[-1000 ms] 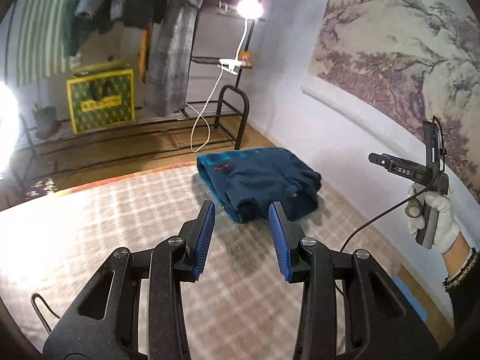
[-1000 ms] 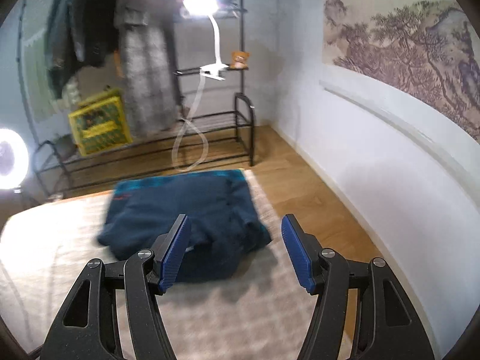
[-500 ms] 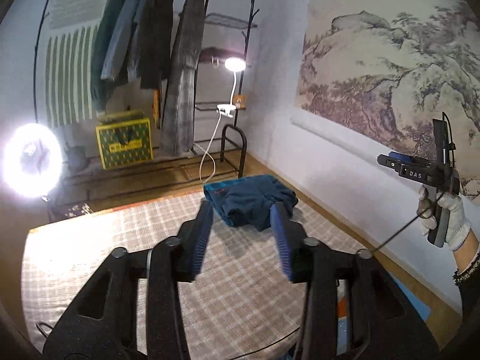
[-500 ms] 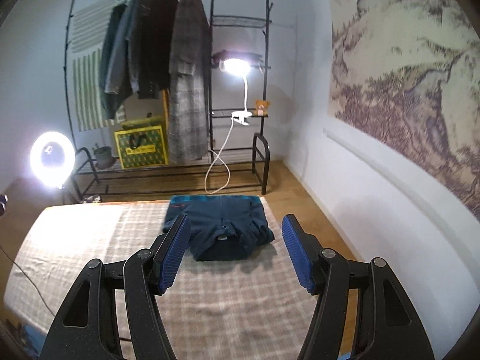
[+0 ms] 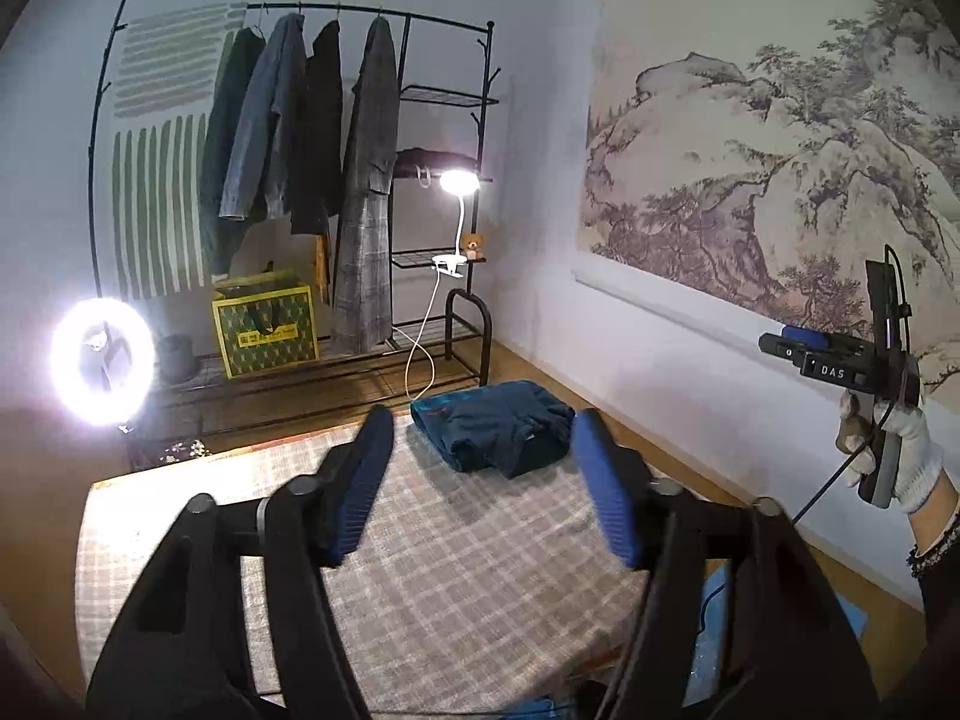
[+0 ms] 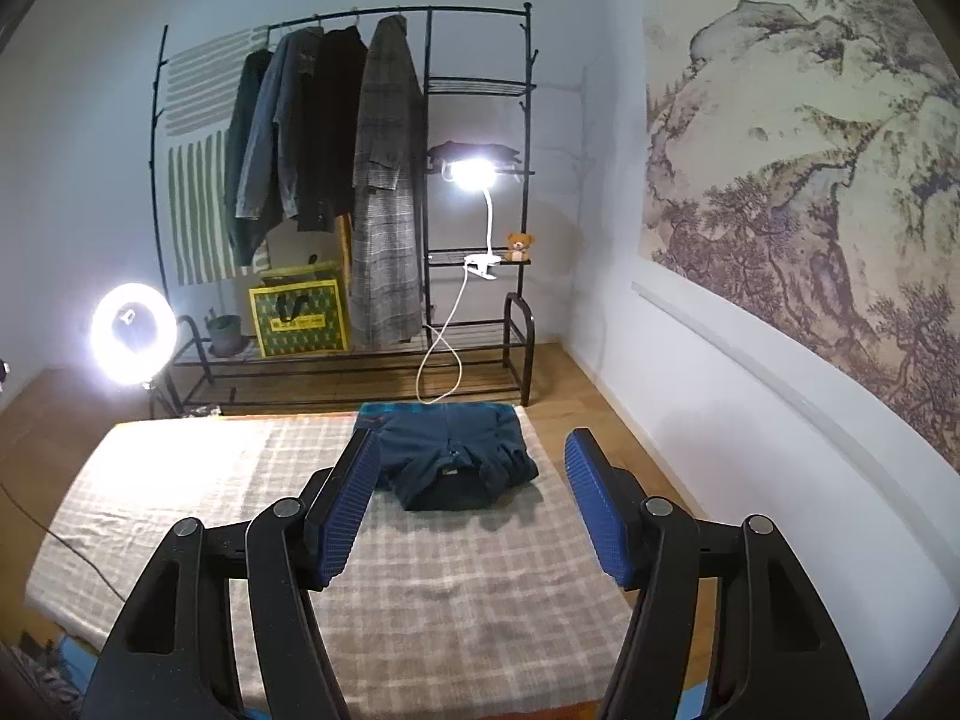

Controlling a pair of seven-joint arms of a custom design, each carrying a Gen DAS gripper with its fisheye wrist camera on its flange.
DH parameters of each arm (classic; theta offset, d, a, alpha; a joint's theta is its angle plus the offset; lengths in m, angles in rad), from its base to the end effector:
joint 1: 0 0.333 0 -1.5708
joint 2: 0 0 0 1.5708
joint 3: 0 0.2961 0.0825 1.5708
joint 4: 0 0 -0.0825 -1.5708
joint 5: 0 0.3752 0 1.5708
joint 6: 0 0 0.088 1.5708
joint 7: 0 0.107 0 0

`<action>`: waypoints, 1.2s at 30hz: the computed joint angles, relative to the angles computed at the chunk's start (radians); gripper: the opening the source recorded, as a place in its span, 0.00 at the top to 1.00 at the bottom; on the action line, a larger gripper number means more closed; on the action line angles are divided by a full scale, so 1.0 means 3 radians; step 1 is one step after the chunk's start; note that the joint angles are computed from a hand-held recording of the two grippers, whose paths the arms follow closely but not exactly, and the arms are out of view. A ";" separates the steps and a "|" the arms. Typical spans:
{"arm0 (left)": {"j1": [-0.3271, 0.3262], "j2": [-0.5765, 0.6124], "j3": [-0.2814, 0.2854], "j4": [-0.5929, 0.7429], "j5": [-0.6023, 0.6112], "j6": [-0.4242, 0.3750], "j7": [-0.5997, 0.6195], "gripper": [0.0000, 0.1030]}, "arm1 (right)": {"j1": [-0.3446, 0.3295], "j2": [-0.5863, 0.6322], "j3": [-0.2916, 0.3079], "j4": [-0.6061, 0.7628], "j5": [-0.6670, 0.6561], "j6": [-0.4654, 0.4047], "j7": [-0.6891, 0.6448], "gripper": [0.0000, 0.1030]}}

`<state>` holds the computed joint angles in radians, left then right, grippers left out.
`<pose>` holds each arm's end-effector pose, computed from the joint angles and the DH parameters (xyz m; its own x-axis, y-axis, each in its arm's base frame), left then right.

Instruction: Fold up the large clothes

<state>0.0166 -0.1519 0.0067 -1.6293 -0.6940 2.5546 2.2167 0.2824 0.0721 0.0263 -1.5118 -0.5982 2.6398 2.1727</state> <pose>0.5385 0.0219 0.7789 -0.3218 -0.9420 0.0948 -0.3575 0.0282 -0.9335 0.5830 0.2003 0.7194 0.0331 -0.9979 0.0557 -0.4081 -0.0644 -0.9106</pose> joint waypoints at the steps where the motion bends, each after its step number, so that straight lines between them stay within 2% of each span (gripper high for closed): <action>1: 0.0000 -0.0041 -0.0001 -0.0060 0.0001 0.0025 0.0026 0.34 | 0.0009 -0.0046 0.0002 -0.0066 -0.0029 0.0013 0.0052 0.33; 2: -0.0001 -0.0085 -0.0005 -0.0131 0.0026 0.0057 0.0038 0.33 | 0.0014 -0.0079 0.0009 -0.0119 -0.0063 0.0020 0.0110 0.31; 4: -0.0020 -0.0184 -0.0001 -0.0306 0.0041 0.0138 0.0039 0.20 | 0.0023 -0.0145 0.0037 -0.0237 -0.0162 0.0055 0.0249 0.31; 6: -0.0065 -0.0255 0.0037 -0.0469 -0.0015 0.0209 0.0092 0.12 | 0.0020 -0.0202 0.0072 -0.0376 -0.0172 0.0153 0.0319 0.30; 9: -0.0116 -0.0305 0.0068 -0.0682 -0.0032 0.0359 0.0145 0.04 | 0.0037 -0.0193 0.0125 -0.0485 -0.0360 0.0206 0.0555 0.20; 10: -0.0129 -0.0314 0.0067 -0.0748 -0.0015 0.0424 0.0166 0.01 | 0.0052 -0.0179 0.0139 -0.0506 -0.0482 0.0195 0.0685 0.20; 13: -0.0171 -0.0342 0.0062 -0.0979 0.0050 0.0658 0.0233 0.00 | 0.0096 -0.0124 0.0154 -0.0567 -0.0647 0.0235 0.0916 0.20; 16: -0.0196 -0.0301 0.0080 -0.1080 0.0114 0.0697 0.0204 0.00 | 0.0149 -0.0078 0.0142 -0.0635 -0.0835 0.0299 0.1199 0.19; 19: -0.0161 -0.0228 0.0040 -0.1171 0.0258 0.0786 0.0060 0.00 | 0.0227 0.0011 0.0121 -0.0645 -0.1159 0.0245 0.1569 0.19; 22: -0.0153 -0.0145 0.0019 -0.1245 0.0328 0.0892 -0.0017 0.00 | 0.0283 0.0114 0.0089 -0.0666 -0.1241 0.0265 0.1786 0.19; 26: -0.0164 -0.0028 0.0017 -0.1298 0.0271 0.1000 -0.0007 0.00 | 0.0367 0.0234 0.0034 -0.0655 -0.1307 0.0229 0.1920 0.18; 29: -0.0081 0.0093 -0.0047 -0.1247 0.0477 0.0947 -0.0187 0.00 | 0.0435 0.0323 0.0010 -0.0598 -0.1345 0.0125 0.1863 0.18; 32: -0.0014 0.0155 -0.0111 -0.1251 0.0699 0.0985 -0.0378 0.00 | 0.0471 0.0365 -0.0028 -0.0596 -0.1357 0.0188 0.1872 0.18; 36: -0.0004 0.0216 -0.0130 -0.1248 0.0684 0.0985 -0.0393 0.00 | 0.0503 0.0444 -0.0055 -0.0560 -0.1309 0.0230 0.1865 0.18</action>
